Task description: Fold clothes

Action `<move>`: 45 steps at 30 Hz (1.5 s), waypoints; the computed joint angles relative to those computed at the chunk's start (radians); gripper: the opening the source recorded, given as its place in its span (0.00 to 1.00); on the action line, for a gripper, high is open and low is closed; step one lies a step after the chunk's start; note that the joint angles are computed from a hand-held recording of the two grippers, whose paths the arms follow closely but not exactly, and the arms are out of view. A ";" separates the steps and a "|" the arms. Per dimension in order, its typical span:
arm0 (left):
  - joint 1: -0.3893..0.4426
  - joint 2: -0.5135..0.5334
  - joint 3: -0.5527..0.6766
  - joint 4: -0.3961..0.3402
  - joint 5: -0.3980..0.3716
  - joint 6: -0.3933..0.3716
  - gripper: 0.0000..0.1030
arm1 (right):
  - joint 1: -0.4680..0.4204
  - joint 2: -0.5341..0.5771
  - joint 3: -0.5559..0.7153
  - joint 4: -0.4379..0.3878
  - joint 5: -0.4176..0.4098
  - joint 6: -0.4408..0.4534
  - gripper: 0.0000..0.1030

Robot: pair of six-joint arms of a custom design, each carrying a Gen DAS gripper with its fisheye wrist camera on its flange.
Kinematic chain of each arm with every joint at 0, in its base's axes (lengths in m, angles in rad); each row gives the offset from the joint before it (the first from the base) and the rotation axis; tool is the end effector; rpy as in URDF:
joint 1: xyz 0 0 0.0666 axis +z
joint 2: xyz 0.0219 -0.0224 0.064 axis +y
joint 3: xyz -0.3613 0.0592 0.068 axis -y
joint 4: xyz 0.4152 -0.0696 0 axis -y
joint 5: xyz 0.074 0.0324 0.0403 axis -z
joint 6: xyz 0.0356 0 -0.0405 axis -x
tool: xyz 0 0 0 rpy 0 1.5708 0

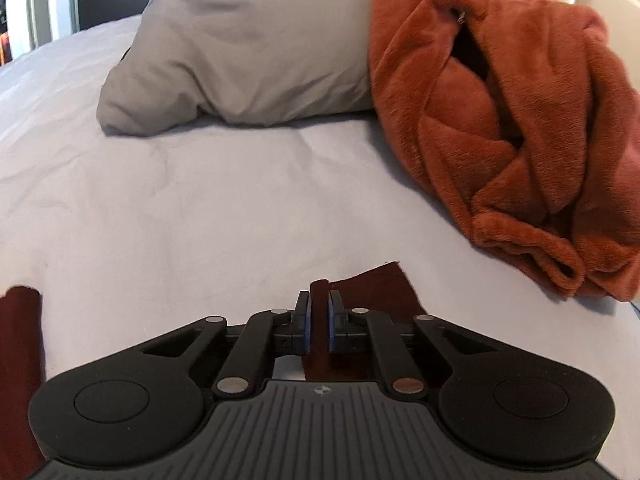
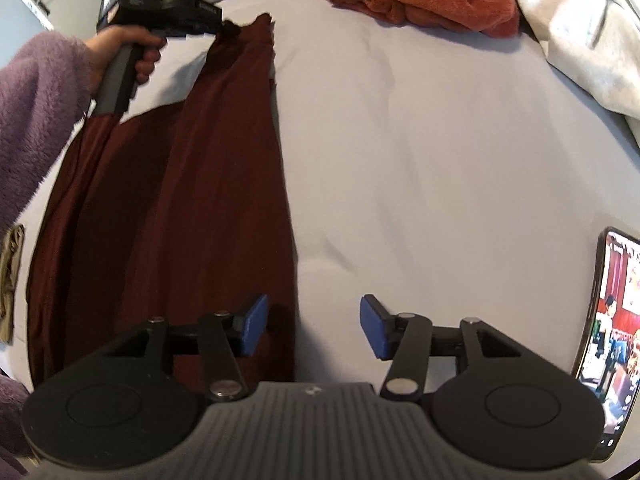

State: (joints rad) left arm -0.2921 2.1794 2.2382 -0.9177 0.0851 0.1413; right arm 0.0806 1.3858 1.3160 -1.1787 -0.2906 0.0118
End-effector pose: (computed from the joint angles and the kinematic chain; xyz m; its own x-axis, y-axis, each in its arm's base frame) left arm 0.7365 -0.2250 0.3295 -0.7657 0.0837 -0.6377 0.2346 0.9595 -0.1557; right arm 0.4682 0.0477 0.3667 -0.9434 -0.0875 -0.3199 -0.1787 0.9467 0.2680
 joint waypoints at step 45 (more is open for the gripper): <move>-0.097 -0.743 -0.883 0.176 0.332 -0.221 0.49 | 0.069 0.205 0.348 -0.092 0.015 0.090 0.45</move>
